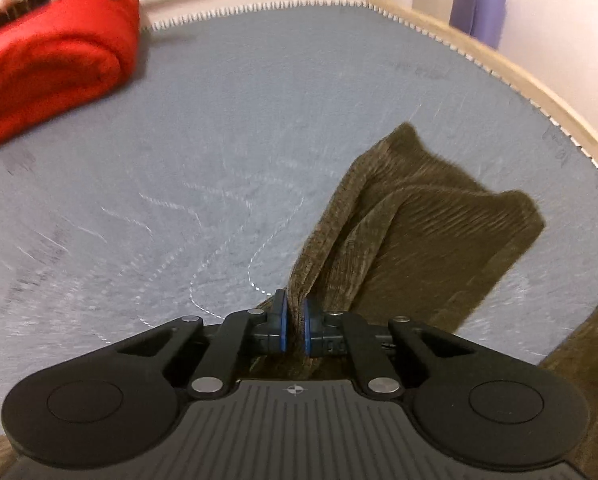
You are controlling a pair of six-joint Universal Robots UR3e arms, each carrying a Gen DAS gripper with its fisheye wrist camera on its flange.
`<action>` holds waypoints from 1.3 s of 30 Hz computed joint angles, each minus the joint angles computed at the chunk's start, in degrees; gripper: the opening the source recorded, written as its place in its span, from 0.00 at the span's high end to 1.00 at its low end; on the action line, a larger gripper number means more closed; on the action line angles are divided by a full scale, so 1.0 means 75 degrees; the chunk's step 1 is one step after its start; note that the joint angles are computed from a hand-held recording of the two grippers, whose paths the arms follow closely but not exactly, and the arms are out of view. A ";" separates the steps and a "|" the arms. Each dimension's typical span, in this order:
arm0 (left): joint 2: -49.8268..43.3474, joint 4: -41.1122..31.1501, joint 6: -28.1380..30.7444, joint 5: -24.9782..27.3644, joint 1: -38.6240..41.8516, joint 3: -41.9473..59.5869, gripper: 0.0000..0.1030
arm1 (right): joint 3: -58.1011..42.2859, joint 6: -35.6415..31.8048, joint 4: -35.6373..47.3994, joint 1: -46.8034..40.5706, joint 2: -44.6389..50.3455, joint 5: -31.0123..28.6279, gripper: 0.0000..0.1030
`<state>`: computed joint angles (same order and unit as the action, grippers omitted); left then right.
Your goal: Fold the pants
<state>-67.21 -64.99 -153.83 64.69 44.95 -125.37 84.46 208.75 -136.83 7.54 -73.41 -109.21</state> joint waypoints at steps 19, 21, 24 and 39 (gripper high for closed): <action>0.0356 -0.0241 -0.0049 -0.0050 0.0146 -0.0044 0.81 | 0.6160 -0.1314 0.1296 -0.2507 -0.8043 0.2615 0.93; 0.0271 -0.0122 -0.0192 0.0021 0.0057 -0.0042 0.79 | 0.6359 -0.1732 0.1845 -0.3108 -0.8230 0.3147 0.92; 0.0149 0.0051 -0.0431 0.0090 -0.0034 -0.0045 0.64 | 0.6515 -0.2075 0.1952 -0.3379 -0.8294 0.3389 0.91; -0.0677 0.1626 -0.1310 0.0736 -0.0799 -0.0261 0.47 | 0.7043 -0.3313 0.0457 -0.4266 -0.8520 0.3517 0.49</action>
<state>-72.29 -52.79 -163.65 70.21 38.96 -127.33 137.28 183.91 -133.41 -24.46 -137.31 -82.83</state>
